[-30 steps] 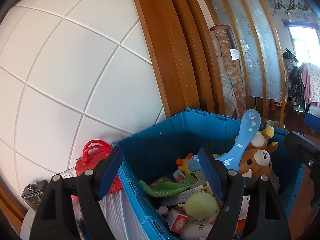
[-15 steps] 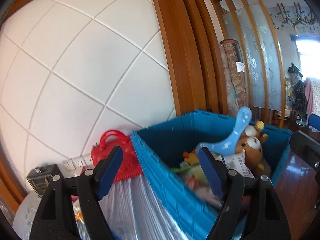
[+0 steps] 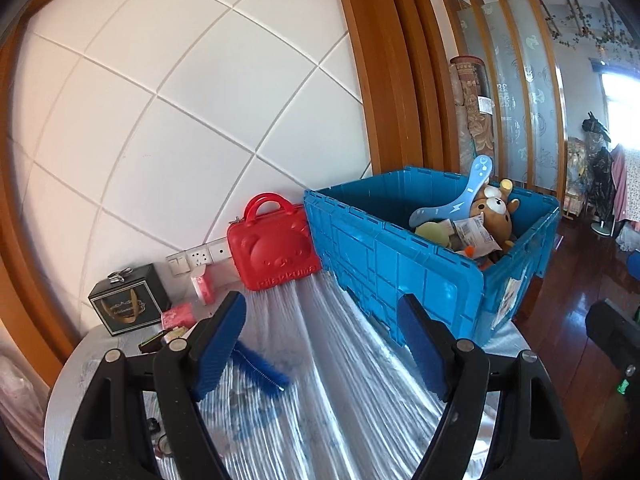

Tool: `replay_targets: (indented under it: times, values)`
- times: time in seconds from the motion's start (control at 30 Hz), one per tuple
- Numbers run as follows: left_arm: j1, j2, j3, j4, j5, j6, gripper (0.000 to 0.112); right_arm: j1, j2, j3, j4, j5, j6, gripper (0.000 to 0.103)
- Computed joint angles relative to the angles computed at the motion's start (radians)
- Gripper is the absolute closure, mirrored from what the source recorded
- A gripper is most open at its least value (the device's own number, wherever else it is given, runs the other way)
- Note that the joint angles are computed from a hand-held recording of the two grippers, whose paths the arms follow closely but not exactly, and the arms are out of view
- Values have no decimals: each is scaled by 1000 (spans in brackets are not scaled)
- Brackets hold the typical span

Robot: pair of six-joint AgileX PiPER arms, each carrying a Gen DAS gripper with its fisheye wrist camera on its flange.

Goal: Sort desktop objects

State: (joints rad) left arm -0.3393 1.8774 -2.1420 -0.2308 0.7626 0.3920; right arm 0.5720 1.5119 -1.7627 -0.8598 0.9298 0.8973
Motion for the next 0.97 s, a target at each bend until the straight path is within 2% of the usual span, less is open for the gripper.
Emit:
replay_targets:
  times: [0.13, 0.3, 0.43, 0.67, 0.77, 0.87, 0.97]
  values:
    - [-5, -93, 143, 8, -77, -8, 34, 64, -23, 21, -69, 36, 44, 1]
    - [-32, -119, 162, 65, -67, -81, 34, 80, -76, 81, -94, 38, 79, 1]
    - [-52, -149, 201, 104, -88, -128, 34, 50, -76, 74, -50, 46, 30, 1]
    - [-67, -149, 195, 156, -80, -203, 34, 11, -93, 90, -23, 14, -6, 1]
    - [-67, -148, 193, 137, -73, -188, 34, -7, -100, 99, -7, -7, -11, 1]
    - [-59, -173, 235, 74, -115, -131, 35, -22, -103, 100, 8, -15, -28, 1]
    - [-61, -190, 262, 91, -157, -162, 35, -23, -104, 98, 10, -20, -33, 1]
